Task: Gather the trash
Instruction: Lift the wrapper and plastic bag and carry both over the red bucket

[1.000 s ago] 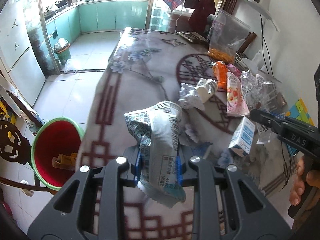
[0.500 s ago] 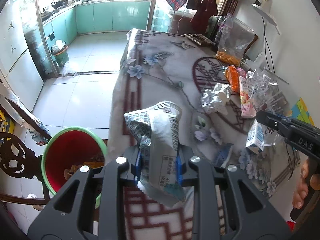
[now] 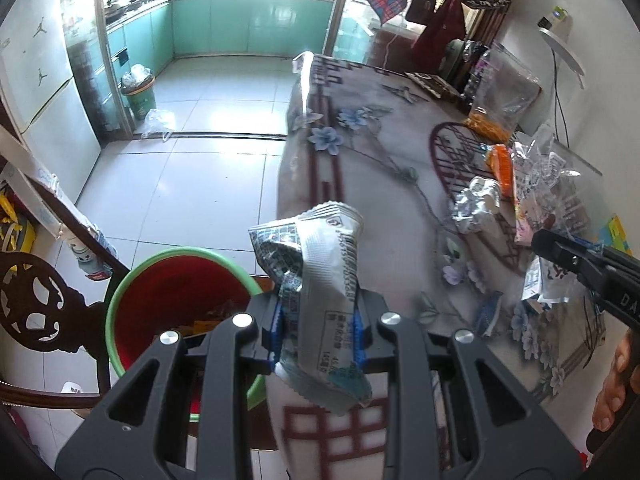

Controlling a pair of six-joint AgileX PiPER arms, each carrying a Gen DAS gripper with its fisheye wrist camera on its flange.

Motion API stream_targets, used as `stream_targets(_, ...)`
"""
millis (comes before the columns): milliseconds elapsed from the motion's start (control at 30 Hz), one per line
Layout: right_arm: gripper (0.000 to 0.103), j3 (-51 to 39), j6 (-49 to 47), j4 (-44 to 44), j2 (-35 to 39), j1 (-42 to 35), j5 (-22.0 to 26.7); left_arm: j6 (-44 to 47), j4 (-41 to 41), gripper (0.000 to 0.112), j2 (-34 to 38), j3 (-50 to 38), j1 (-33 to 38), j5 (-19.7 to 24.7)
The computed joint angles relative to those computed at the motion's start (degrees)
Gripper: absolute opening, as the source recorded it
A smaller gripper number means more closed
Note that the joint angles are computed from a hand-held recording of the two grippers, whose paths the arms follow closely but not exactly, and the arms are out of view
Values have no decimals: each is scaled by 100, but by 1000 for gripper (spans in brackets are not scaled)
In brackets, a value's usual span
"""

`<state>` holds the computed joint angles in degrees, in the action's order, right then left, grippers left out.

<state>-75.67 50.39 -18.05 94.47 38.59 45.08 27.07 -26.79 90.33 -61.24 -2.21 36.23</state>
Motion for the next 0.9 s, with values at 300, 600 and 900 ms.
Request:
stream_targets(300,29,-821,-364,186,670,181,126,240,-83,25,187,-120,596,91)
stream_targets(600,29,-1643,-745,424,1275,334,326,309,1,25,471,-261,1108,115)
stream_targets(900,29,-2537,-1118,679,1941,461,603,277,142,25,763,-422,1519,141)
